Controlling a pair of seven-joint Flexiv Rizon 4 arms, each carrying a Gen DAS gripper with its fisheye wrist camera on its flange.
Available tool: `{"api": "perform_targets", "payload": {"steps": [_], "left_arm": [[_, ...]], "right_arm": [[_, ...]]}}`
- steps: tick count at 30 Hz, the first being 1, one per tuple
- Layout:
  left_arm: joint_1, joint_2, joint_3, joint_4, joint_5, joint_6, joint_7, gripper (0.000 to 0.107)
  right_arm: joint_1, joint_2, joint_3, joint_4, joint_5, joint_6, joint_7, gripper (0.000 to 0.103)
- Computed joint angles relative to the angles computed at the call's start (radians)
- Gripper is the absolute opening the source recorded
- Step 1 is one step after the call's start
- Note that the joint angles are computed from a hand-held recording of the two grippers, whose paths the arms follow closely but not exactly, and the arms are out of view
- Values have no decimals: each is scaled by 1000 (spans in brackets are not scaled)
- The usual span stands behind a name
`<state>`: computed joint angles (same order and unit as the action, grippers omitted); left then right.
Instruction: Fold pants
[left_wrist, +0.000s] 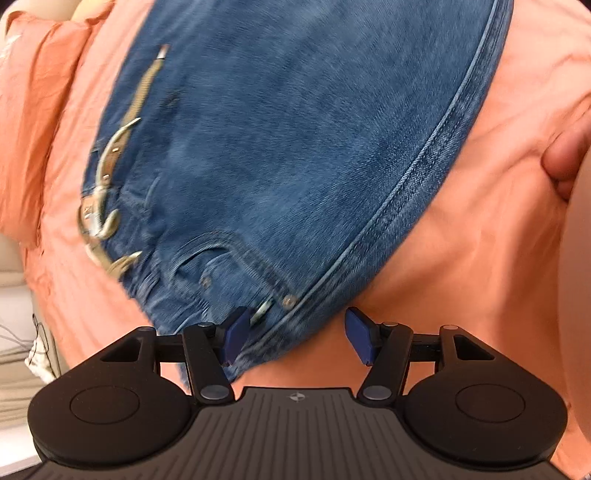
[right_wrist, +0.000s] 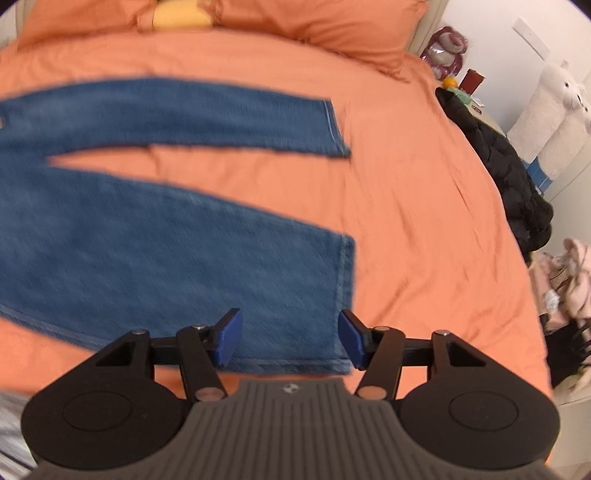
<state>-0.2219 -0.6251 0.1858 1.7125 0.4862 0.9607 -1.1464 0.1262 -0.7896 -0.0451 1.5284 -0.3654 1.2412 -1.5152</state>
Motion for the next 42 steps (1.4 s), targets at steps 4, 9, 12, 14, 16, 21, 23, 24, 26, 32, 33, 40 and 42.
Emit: {"api": "perform_targets", "payload": {"steps": [4, 9, 12, 14, 16, 21, 23, 24, 26, 32, 33, 40, 42], "left_arm": [[-27, -34, 28, -29, 22, -6, -69, 50], [-68, -19, 72, -43, 52, 5, -274, 18], [-68, 17, 83, -32, 39, 36, -431, 10], [-57, 39, 84, -31, 21, 55, -527, 10], [-48, 54, 83, -38, 6, 57, -609, 10], [-74, 60, 97, -82, 45, 32, -802, 10], [-74, 65, 90, -91, 63, 22, -838, 10], [-96, 94, 94, -67, 84, 9, -873, 10], [-92, 102, 81, -74, 107, -11, -896, 10], [-69, 127, 55, -72, 148, -15, -977, 9], [-68, 130, 54, -75, 157, -14, -990, 8], [-43, 100, 48, -181, 176, -46, -1026, 7], [-32, 75, 48, -233, 169, -62, -1025, 7]], "right_arm": [[-10, -24, -6, -2, -52, -24, -96, 54], [-90, -28, 115, -5, -23, -47, -358, 54], [-101, -32, 141, -9, 2, -65, -477, 54], [-95, -40, 138, -15, 12, -86, -534, 54], [-89, -51, 137, -26, 22, -114, -582, 54], [-58, -94, 100, -57, 45, -121, -593, 46], [-60, -102, 100, -54, 57, -88, -593, 37], [-63, -104, 104, -54, 65, -77, -593, 30], [-77, -96, 121, -38, 82, -36, -606, 6], [-93, -63, 126, 0, 123, 154, -571, 0], [-82, -59, 111, -4, 127, 185, -543, 0], [8, -122, 0, -191, 84, 262, -357, 0], [38, -172, -44, -299, 55, 226, -299, 0]]}}
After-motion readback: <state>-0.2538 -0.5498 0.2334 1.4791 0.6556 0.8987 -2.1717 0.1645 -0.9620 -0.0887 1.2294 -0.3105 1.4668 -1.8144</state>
